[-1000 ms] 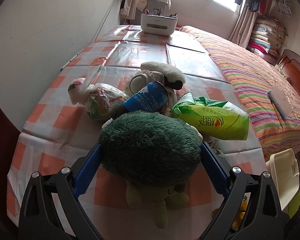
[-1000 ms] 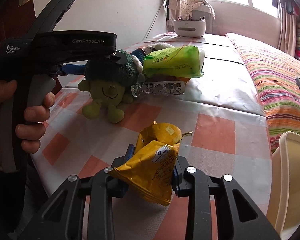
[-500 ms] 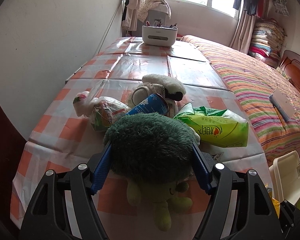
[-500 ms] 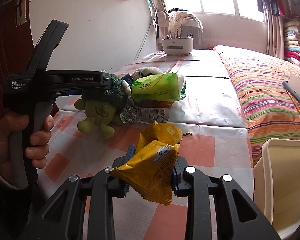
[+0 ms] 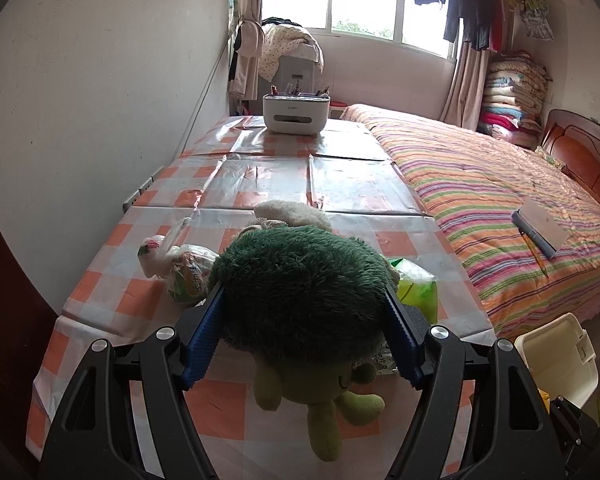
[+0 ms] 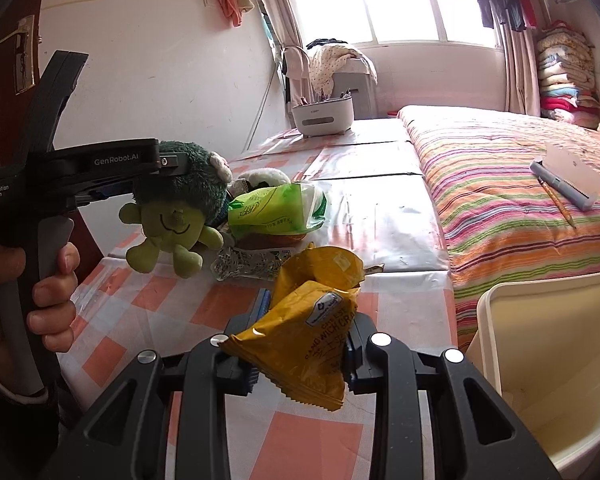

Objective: Collect trash
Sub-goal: 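Carry both items to the cream bin while the right tool releases the yellow bag inside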

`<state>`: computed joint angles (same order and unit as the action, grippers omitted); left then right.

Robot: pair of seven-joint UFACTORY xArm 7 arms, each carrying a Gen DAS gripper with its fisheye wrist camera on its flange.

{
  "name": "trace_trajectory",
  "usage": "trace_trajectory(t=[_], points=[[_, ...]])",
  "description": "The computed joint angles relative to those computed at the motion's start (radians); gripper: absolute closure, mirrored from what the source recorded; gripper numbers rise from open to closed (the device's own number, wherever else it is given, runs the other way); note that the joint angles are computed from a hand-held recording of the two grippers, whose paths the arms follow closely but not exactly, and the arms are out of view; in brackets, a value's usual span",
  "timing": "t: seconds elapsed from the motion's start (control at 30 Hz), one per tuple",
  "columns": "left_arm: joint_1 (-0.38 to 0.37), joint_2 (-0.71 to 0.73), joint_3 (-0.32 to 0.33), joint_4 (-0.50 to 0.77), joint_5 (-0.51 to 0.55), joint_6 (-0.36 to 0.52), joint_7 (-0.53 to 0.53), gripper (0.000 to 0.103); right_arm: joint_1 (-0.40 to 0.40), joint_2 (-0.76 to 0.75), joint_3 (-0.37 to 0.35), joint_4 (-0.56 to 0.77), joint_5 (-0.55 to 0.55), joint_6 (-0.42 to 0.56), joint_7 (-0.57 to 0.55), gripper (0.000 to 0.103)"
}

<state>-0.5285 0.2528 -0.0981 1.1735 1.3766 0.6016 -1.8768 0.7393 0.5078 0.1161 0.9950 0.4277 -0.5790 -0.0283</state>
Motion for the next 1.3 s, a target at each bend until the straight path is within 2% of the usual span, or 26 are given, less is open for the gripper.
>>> trace_trajectory(t=[0.33, 0.47, 0.57, 0.9, 1.27, 1.3], points=[[-0.057, 0.081, 0.002, 0.125, 0.012, -0.037, 0.036, 0.032, -0.029, -0.044, -0.005, -0.083, 0.09, -0.083, 0.007, 0.073], [-0.088, 0.123, 0.015, 0.184, 0.005, -0.064, 0.064, 0.032, -0.03, -0.063, -0.011, -0.113, 0.167, -0.112, -0.019, 0.073], [-0.118, 0.158, 0.025, 0.23, -0.004, -0.08, 0.087, 0.032, -0.008, -0.073, -0.023, -0.124, 0.281, -0.137, -0.084, 0.073], [-0.207, 0.267, 0.079, 0.361, -0.075, -0.174, 0.186, 0.032, -0.062, -0.101, 0.006, -0.162, 0.507, -0.178, -0.163, 0.073], [-0.296, 0.359, 0.151, 0.465, -0.183, -0.259, 0.294, 0.032, -0.111, -0.107, 0.032, -0.179, 0.617, -0.207, -0.183, 0.07], [-0.304, 0.367, 0.159, 0.475, -0.192, -0.268, 0.301, 0.032, -0.119, -0.11, 0.036, -0.186, 0.609, -0.206, -0.17, 0.067]])
